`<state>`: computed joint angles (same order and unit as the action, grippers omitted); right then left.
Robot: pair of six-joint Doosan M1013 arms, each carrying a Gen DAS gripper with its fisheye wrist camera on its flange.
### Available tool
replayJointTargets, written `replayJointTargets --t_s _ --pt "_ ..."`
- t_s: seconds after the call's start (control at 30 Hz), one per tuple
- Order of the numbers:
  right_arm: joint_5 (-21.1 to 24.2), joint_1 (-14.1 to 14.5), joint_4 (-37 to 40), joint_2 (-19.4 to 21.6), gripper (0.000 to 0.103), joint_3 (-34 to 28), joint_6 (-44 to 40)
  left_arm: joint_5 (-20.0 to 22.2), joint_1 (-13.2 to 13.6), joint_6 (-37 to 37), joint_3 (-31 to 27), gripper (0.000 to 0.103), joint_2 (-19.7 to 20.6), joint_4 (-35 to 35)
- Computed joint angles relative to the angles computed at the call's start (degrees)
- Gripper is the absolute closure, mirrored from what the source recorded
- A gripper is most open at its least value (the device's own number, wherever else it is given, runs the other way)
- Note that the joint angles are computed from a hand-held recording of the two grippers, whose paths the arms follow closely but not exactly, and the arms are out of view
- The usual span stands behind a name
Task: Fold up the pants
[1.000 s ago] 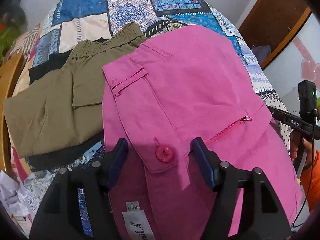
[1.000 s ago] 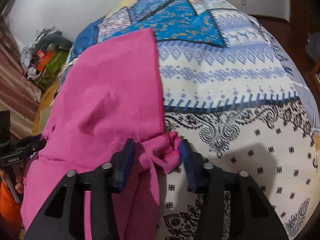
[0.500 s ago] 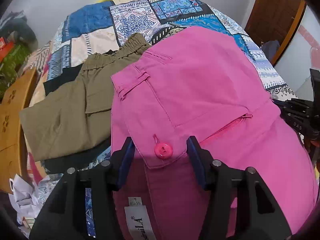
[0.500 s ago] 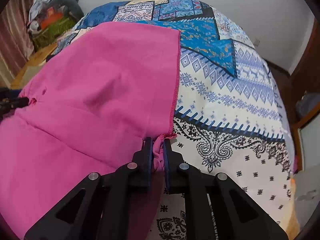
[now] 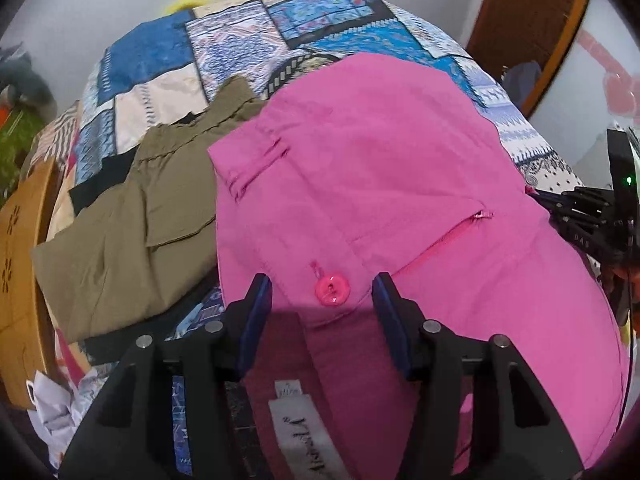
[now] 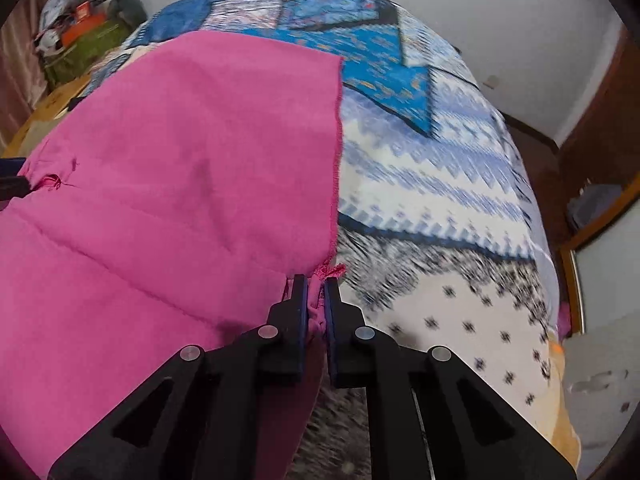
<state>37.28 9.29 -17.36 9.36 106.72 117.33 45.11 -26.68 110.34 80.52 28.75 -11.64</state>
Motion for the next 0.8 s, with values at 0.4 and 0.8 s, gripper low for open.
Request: replayJointTargets --t_s 0.4,0.8 --pt "2.49 -2.59 -0.53 -4.5 0.103 3.78 6.81 -0.84 1.0 -2.6 1.56 0.046 -0.92 1.85" --pt "-5.94 -3.03 3.25 -7.9 0.067 2.21 3.7 -4.81 3.59 -6.83 -1.86 0.043 -1.18 -0.12"
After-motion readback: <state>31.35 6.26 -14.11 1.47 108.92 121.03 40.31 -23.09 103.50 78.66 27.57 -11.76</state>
